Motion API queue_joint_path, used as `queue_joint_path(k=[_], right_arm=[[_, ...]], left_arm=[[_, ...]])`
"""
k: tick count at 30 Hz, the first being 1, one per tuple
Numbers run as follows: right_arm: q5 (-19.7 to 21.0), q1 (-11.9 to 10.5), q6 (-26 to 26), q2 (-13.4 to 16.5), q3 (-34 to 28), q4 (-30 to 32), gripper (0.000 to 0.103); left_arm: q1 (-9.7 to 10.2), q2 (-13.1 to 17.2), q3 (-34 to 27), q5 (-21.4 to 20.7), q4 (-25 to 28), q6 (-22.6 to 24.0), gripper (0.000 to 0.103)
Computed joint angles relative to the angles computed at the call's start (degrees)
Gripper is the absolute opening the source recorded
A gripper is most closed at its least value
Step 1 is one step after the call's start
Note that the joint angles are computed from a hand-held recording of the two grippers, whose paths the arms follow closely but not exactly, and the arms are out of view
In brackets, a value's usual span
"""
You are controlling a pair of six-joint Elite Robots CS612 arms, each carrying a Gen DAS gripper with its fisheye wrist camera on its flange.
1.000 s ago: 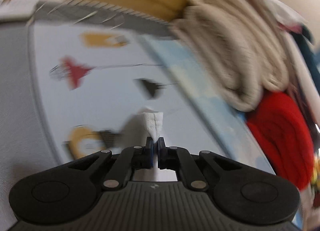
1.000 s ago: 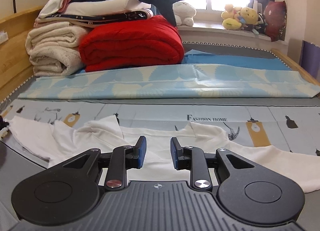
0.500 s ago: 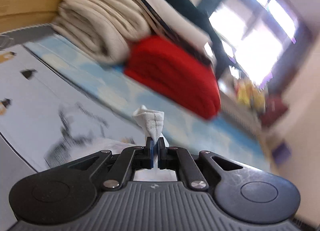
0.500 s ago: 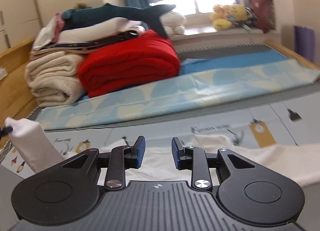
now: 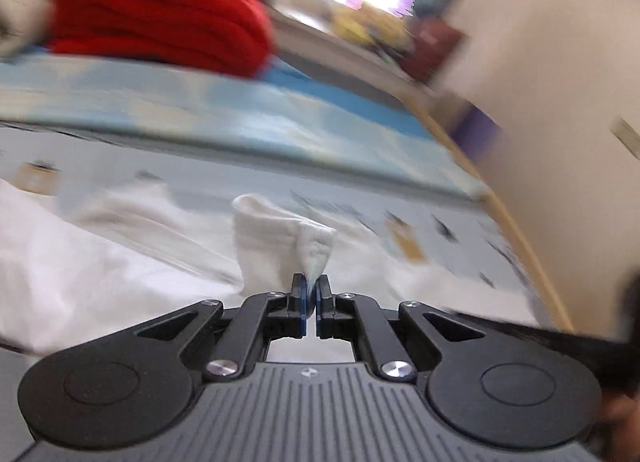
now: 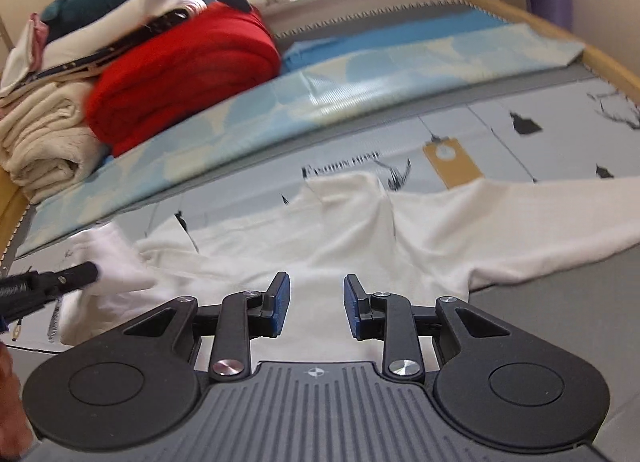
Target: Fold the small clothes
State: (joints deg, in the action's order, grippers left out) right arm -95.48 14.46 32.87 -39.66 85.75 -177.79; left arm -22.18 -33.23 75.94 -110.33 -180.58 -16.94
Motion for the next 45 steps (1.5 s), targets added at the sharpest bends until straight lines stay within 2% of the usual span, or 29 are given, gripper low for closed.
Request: queue_joint_path(k=[1,2,4,8,10,12,15,17,18,24,28,32,35,38,42,44,45], right_arm=[[0.43,-0.09,0.45,0.24,-0.28,0.78,0.031],[1.43,-0.24,1.32,0.49,-0.57,1.51,0.031],[4.14,-0.66,3.21,1.09,-1.42,3.37,0.031],[8.89,-1.28,6.78,2.99,-4.16,6.26,0.031],[9.02,-1.16,6.69,4.3,-6.13,7.5,0.031],[10.04,-1.26,7.53,5.63,-8.04,9.6,0.031],[15.88,-1.91,10.87,7.23,-10.05,12.81,0.031],[21.01,-2.55,15.5,8.17,-10.45,11.85,0.031],[21.77,-2.61,16.78,8.42,-10.64,11.37,0.031],[19.62,-2.26,20.84,8.93,-11.37,6.41,0.032],[19.3,-1.93,17.94,9.37,-12.89,7.17,0.041],[21.16,-1.94,17.22,10.46,-14.7,6.85,0.042],[22.0,-1.64,14.91,10.97,-16.43,10.16,0.042],[22.6,-1.64,15.63,10.87,-16.35,8.79,0.042],[22.27,-1.5,13.4,10.33,-16.18,7.81,0.042],[22.14,-1.33,10.99,10.23,-16.67,9.77,0.045],[21.48,-1.15,9.16,10.15,-17.22,12.65,0.046]], left_arm=[[0.23,0.21,-0.98,-3.05,3.76,1.82,0.01],[0.4,0.3,-1.38,-3.7,5.25,2.58,0.01],[0.81,0.3,-1.21,-0.5,4.02,1.65,0.01],[3.41,0.98,-2.64,2.04,2.05,-5.34,0.01],[4.86,1.43,-3.95,2.01,1.68,-7.65,0.01],[6.0,1.49,-4.74,0.38,2.98,-6.94,0.01],[6.68,1.14,-4.93,2.49,5.18,-4.19,0.01],[7.32,1.05,-4.91,3.04,6.48,-4.71,0.01],[7.62,1.2,-5.21,3.77,7.29,-5.04,0.01],[8.86,0.94,-5.41,7.47,8.68,-5.93,0.01],[9.43,0.91,-5.56,8.65,8.78,-6.08,0.01],[9.72,0.71,-5.46,9.26,9.71,-6.41,0.01],[9.82,0.57,-5.31,9.83,9.9,-6.25,0.01],[9.97,0.68,-5.52,9.95,10.06,-6.42,0.01],[9.82,0.8,-5.79,10.24,10.58,-6.52,0.01],[9.68,0.84,-5.87,10.26,10.73,-6.4,0.01],[9.55,0.82,-5.86,10.4,10.8,-6.28,0.01]])
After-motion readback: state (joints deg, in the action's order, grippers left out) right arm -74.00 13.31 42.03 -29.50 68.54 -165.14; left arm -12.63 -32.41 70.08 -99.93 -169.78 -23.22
